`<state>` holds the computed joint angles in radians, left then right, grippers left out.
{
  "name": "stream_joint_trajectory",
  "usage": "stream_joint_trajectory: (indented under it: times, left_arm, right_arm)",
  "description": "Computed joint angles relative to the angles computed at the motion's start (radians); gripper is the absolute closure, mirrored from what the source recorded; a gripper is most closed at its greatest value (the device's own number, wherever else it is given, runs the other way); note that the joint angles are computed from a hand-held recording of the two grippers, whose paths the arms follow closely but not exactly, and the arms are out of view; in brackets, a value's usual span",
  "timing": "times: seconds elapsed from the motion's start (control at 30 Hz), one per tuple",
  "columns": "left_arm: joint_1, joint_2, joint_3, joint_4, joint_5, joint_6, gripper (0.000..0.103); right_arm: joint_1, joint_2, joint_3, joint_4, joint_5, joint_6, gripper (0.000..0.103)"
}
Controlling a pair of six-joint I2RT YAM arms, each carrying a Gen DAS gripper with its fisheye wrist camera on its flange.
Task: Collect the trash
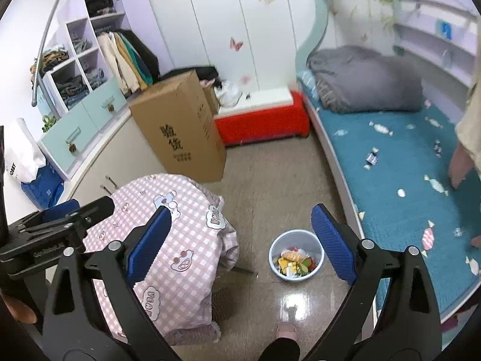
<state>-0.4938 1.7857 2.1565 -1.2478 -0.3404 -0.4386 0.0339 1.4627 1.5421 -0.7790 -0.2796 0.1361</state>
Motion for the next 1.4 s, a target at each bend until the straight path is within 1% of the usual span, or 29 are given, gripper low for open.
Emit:
stream_joint_trajectory:
  times: [0.1,0.3,0.5,0.6,0.7,0.77,0.87,0.97,1.17,1.27,1.4]
  left_arm:
    - [-0.045,-0.121,-0.104,0.04,-0.036,0.031,0.012]
    - [-0.149,-0.305,-0.222,0.054,-0.12,0.036,0.01]
    - [-0.244,-0.385,-0.206,-0.003,-0.199,-0.01,0.009]
    - [-0.303,-0.399,-0.17,-0.046,-0.242,-0.035,0.009]
    - [-0.389,-0.401,-0.129,-0.086,-0.325,-0.06,0.009]
    - [-0.428,-0.397,-0.103,-0.11,-0.362,-0.077,0.009]
    - [-0.49,-0.366,-0.027,-0.169,-0.421,-0.106,0.009]
    - [-0.549,-0.331,0.046,-0.218,-0.473,-0.128,0.007]
    - [-0.636,-0.28,0.139,-0.276,-0.534,-0.171,0.007]
    - [-0.667,-0.256,0.175,-0.3,-0.56,-0.185,0.007]
    - [-0.7,-0.237,0.208,-0.314,-0.589,-0.194,0.007]
  right_arm:
    - [0.036,-0.125,-0.071,0.0,0.06,0.032,0.01]
    - [0.121,-0.334,-0.141,-0.043,0.181,0.088,0.009]
    - [0.237,-0.457,-0.125,-0.121,0.332,0.11,0.008]
    - [0.278,-0.492,-0.109,-0.153,0.382,0.109,0.008]
    - [0.277,-0.524,-0.099,-0.177,0.384,0.115,0.008]
    - [0.285,-0.545,-0.087,-0.197,0.403,0.114,0.008]
    - [0.286,-0.563,-0.072,-0.211,0.417,0.109,0.007]
    - [0.244,-0.585,-0.055,-0.231,0.384,0.106,0.007]
    - [0.204,-0.614,-0.032,-0.254,0.37,0.079,0.007]
    - [0.154,-0.629,-0.03,-0.264,0.326,0.07,0.006]
    - [0.131,-0.641,-0.032,-0.272,0.306,0.057,0.006]
